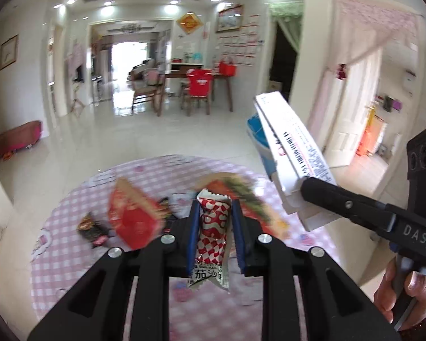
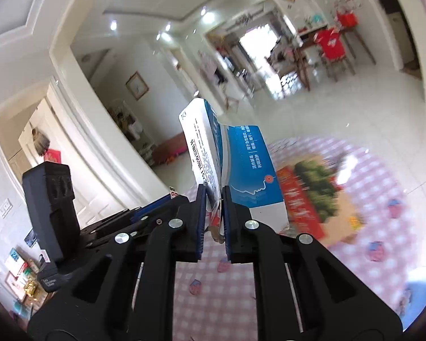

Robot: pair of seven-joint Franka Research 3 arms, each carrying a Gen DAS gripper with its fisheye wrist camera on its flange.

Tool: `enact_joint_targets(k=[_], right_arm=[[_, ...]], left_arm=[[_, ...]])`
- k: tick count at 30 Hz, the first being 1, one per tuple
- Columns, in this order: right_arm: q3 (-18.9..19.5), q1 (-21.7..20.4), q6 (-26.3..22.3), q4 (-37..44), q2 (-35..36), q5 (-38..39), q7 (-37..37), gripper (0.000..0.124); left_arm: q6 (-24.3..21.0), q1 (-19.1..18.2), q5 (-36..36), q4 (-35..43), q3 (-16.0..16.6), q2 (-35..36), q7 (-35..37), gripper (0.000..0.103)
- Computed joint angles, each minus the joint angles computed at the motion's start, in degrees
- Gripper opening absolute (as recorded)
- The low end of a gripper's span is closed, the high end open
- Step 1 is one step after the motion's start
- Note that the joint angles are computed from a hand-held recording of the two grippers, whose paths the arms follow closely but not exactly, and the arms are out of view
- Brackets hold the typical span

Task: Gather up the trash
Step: 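Carry both to the bucket and release them from both tools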

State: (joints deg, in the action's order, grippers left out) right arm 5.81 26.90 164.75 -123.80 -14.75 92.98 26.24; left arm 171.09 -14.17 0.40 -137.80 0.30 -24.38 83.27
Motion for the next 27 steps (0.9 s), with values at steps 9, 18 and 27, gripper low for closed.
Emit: enact_joint_targets(k=[9,18,27], right_arm=[[-1.80,-5.41,8.06,-17.91,-17.24,3.57,-1.14,0.011],[-3.70,-13.58,14.69,-33.02,-27.93,-1.78,6.08,0.011],[-11.66,-16.04,17.34,-40.57,-30.61,-10.08,12.53,0.011]], left_arm=[[-2.42,-9.35,-4.06,7.69,-4.68,8.21,2.62,0.021],[-8.61,-10.43,-4.09,22.16,-15.09,25.22,6.84,0.022],[-16.27,-11.96,4.24,38.94,-19.89,42.71,0.66,0.039]])
